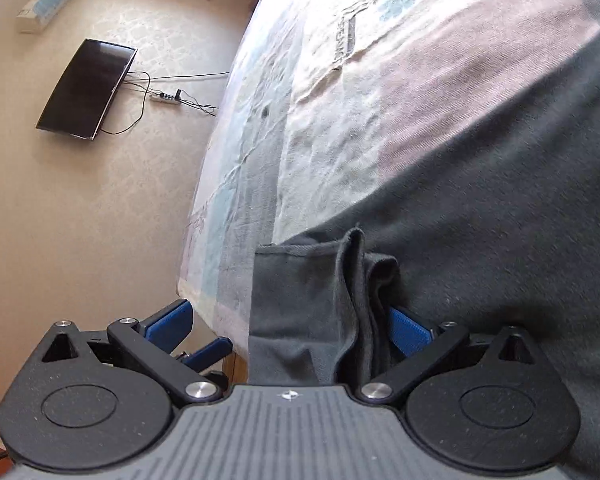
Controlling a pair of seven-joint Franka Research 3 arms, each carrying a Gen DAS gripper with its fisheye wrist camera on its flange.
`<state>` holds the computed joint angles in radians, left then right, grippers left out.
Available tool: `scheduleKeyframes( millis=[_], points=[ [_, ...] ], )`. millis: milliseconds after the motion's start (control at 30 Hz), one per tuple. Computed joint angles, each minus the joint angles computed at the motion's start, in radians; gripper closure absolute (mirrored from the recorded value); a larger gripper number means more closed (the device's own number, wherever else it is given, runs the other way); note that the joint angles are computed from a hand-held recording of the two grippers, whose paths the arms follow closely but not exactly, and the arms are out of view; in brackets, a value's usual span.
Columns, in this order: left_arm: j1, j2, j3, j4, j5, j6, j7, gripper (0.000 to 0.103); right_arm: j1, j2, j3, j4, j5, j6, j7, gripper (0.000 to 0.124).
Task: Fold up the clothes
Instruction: 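Lower the cuff onto the pants and open the left tool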
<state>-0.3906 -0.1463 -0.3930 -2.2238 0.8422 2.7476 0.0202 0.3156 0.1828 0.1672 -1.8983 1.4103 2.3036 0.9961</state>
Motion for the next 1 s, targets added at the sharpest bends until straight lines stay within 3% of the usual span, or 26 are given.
scheduleKeyframes(
  millis=[200,433,500,567,633,700,767,833,933,1000],
  points=[
    [0.01,-0.008,0.004,-0.012,0.02,0.013,-0.003,0.044,0.014,-0.063,0.005,-0.018,0.121,0.071,-0.224,0.021],
    [0.025,0.011,0.017,0.019,0.037,-0.013,0.053,0.043,0.117,-0.16,0.017,-0.086,-0.255,0.327,-0.317,0.021],
    [0.029,0.016,0.021,0.032,0.048,-0.01,0.058,0.043,0.149,-0.15,0.029,-0.103,-0.369,0.394,-0.326,0.034],
    [0.031,0.027,0.029,0.047,0.05,0.008,0.077,0.043,0.177,-0.125,0.032,-0.121,-0.555,0.45,-0.227,0.051],
    [0.037,0.048,0.035,0.061,0.072,0.048,0.073,0.041,0.219,-0.105,0.005,-0.158,-0.719,0.514,-0.099,0.058],
    [0.042,0.089,0.046,0.08,0.088,0.115,0.062,0.039,0.184,-0.115,0.069,-0.211,-0.637,0.619,-0.198,0.058],
    [0.039,0.151,0.065,0.103,0.059,0.178,0.077,0.039,0.205,-0.121,0.061,-0.23,-0.653,0.653,-0.18,0.054],
    [0.029,0.204,0.085,0.125,0.013,0.166,0.099,0.039,0.216,-0.127,0.062,-0.249,-0.682,0.685,-0.15,0.047],
    [0.009,0.24,0.142,0.136,0.112,0.224,-0.015,0.038,0.227,-0.14,0.063,-0.271,-0.72,0.697,-0.119,0.036],
    [0.005,0.224,0.142,0.134,0.069,0.203,0.025,0.038,0.237,-0.151,0.061,-0.3,-0.789,0.714,-0.095,0.025]
  ],
)
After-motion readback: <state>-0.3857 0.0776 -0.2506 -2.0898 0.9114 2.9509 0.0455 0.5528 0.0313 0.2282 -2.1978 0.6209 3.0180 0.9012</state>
